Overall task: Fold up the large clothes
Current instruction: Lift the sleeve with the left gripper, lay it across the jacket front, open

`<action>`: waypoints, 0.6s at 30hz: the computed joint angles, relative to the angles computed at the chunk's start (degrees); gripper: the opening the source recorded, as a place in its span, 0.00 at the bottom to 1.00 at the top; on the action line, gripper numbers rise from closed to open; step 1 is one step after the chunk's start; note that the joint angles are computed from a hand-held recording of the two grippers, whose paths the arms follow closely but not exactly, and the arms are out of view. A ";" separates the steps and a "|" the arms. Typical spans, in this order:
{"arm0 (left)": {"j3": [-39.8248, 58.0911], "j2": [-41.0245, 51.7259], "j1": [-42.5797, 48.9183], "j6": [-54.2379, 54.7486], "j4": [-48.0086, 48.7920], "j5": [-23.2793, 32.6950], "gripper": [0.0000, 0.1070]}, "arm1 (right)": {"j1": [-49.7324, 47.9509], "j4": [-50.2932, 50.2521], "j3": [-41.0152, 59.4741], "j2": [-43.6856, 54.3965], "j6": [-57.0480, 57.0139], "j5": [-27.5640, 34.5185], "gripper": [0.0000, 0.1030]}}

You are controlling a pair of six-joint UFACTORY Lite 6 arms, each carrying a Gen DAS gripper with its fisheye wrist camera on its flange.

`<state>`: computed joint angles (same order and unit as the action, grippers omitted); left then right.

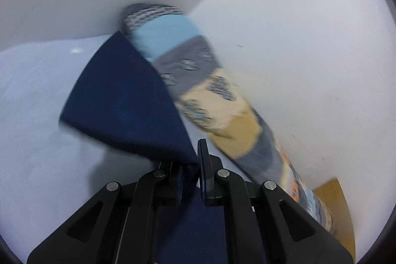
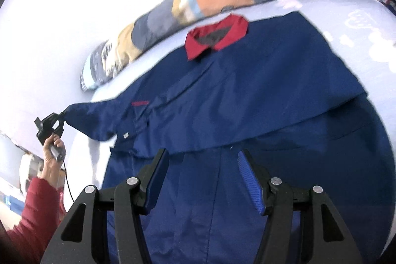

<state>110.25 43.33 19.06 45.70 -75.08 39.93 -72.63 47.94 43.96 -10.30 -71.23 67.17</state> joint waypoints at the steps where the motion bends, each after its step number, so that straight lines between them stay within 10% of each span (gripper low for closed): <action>1: -1.33 -2.63 -1.54 -0.92 1.04 -0.38 0.08 | -1.51 0.22 1.63 1.05 0.00 1.07 0.59; 10: -2.50 -17.67 -20.73 -19.88 17.20 -4.99 0.08 | -13.27 2.53 16.00 11.50 0.41 10.80 0.59; 18: 20.06 -10.37 -43.16 -51.31 47.01 -3.02 0.08 | -20.70 3.81 25.57 18.34 0.18 17.29 0.59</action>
